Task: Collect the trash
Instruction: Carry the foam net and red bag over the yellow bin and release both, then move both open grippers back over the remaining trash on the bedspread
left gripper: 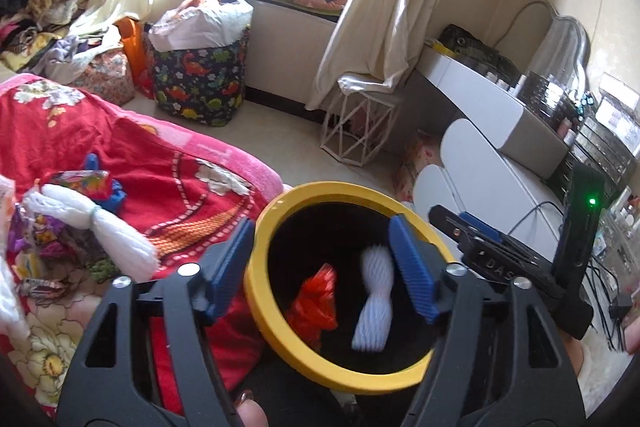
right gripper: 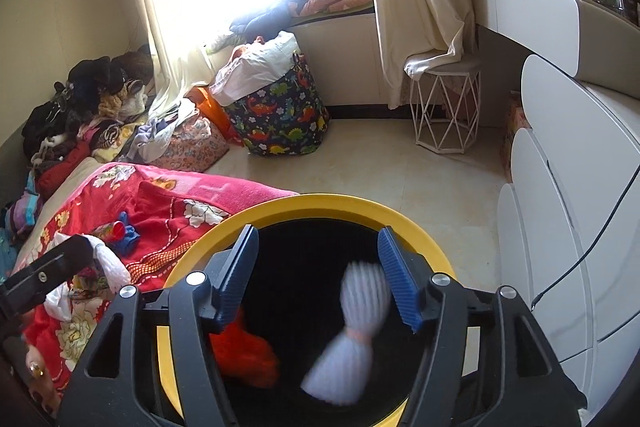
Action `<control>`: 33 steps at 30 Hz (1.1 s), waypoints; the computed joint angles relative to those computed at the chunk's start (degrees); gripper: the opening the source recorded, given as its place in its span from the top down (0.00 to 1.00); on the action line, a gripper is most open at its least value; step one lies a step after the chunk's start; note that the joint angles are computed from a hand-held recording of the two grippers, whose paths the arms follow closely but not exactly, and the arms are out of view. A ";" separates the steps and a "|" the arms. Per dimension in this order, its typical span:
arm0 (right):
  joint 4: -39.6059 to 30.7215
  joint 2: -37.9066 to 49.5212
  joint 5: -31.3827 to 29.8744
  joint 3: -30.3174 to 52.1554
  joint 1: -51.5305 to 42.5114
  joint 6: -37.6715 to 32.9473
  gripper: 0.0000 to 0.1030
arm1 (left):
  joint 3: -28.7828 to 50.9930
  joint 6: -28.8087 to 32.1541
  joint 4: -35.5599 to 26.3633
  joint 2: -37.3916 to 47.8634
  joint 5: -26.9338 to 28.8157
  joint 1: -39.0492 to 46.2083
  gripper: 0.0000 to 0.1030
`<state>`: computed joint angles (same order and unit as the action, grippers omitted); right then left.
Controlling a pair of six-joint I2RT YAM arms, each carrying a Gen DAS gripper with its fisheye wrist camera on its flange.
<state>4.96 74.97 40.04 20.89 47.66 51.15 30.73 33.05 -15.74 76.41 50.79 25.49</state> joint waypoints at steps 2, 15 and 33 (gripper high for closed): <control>0.42 0.40 0.63 0.16 0.65 -0.12 0.38 | -0.25 0.39 0.15 -1.08 0.85 1.95 0.22; 4.57 5.12 2.53 5.57 7.50 -6.05 0.33 | 1.45 1.94 1.27 -3.84 4.47 12.20 0.11; 6.65 16.66 -2.41 20.22 12.17 -16.29 0.31 | 8.64 -0.13 3.77 3.53 7.41 22.80 0.11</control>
<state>11.61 91.63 37.63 41.11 59.84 34.86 39.37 32.92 -11.97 79.94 58.20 48.30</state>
